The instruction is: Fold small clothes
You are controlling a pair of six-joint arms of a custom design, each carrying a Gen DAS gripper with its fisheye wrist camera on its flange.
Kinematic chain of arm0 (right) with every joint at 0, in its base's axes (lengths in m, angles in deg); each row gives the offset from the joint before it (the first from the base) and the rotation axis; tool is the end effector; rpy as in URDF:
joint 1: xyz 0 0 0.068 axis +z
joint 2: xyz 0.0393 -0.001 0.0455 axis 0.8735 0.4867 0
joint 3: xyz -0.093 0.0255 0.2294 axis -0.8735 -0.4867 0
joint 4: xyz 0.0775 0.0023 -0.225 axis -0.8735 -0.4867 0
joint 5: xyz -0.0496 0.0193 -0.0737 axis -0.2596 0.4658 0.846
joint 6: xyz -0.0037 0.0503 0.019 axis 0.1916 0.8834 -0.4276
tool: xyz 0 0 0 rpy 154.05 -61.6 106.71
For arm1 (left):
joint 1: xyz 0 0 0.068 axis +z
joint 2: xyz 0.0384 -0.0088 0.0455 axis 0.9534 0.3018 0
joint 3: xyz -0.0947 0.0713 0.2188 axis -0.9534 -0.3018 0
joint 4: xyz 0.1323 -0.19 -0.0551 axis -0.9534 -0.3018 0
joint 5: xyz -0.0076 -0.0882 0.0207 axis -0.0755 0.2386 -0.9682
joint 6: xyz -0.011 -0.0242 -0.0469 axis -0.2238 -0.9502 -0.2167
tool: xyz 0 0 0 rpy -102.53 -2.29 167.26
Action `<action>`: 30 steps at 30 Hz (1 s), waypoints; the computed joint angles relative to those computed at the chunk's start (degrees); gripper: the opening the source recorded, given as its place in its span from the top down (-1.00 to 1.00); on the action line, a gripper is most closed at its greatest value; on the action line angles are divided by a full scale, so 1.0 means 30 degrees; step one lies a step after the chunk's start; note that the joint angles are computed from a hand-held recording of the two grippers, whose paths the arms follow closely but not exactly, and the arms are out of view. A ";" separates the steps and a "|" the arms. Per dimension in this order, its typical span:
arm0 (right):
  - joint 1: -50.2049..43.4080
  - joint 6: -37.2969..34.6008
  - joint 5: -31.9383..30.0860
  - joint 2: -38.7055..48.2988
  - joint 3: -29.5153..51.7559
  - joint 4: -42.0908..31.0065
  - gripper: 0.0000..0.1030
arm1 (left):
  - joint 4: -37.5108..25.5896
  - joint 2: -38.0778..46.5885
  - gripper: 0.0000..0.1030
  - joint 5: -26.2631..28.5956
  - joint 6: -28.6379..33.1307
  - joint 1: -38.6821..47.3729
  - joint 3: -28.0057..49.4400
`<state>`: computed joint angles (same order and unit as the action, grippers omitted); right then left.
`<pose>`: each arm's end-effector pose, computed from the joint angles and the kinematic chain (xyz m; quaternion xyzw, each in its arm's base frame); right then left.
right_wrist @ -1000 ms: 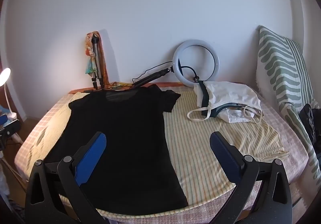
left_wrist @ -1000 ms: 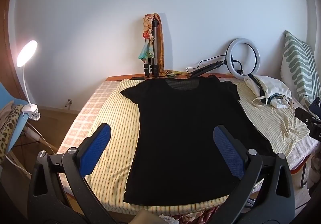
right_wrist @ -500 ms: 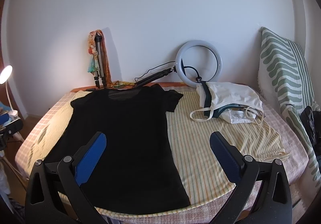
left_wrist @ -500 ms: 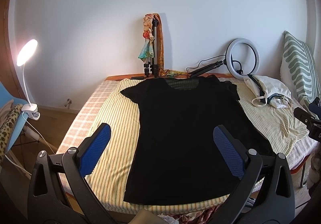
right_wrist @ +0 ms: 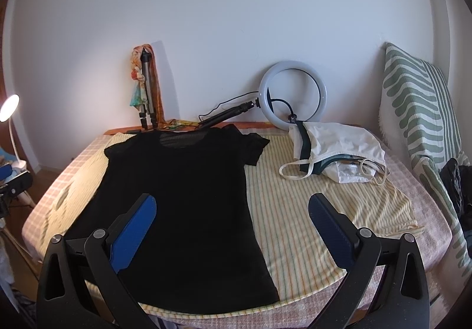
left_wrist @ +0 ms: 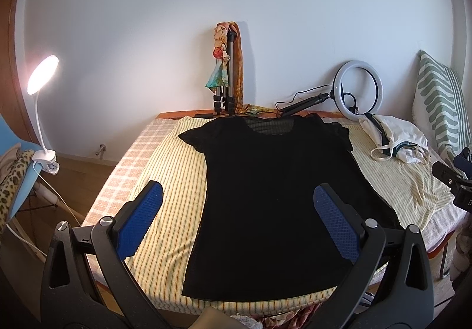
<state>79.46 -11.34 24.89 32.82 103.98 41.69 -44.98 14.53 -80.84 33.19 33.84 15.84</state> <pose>0.3781 0.1347 0.2417 -0.2194 0.8556 0.1487 0.4446 0.2163 -0.1371 0.2175 -0.2167 0.8493 0.1151 0.4674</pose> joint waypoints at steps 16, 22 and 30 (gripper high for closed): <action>-0.0032 -0.0042 -0.0037 0.0090 0.0126 -0.0054 -0.99 | 0.0214 -0.0307 -1.00 0.0035 0.0087 0.0083 -0.0374; -0.0054 -0.0038 -0.0059 0.0098 0.0118 -0.0072 -0.99 | 0.0248 -0.0324 -1.00 -0.0008 0.0041 0.0022 -0.0472; -0.0007 -0.0064 0.0004 0.0167 0.0197 -0.0058 -0.99 | 0.0292 -0.0369 -1.00 -0.0031 -0.0038 -0.0016 -0.0576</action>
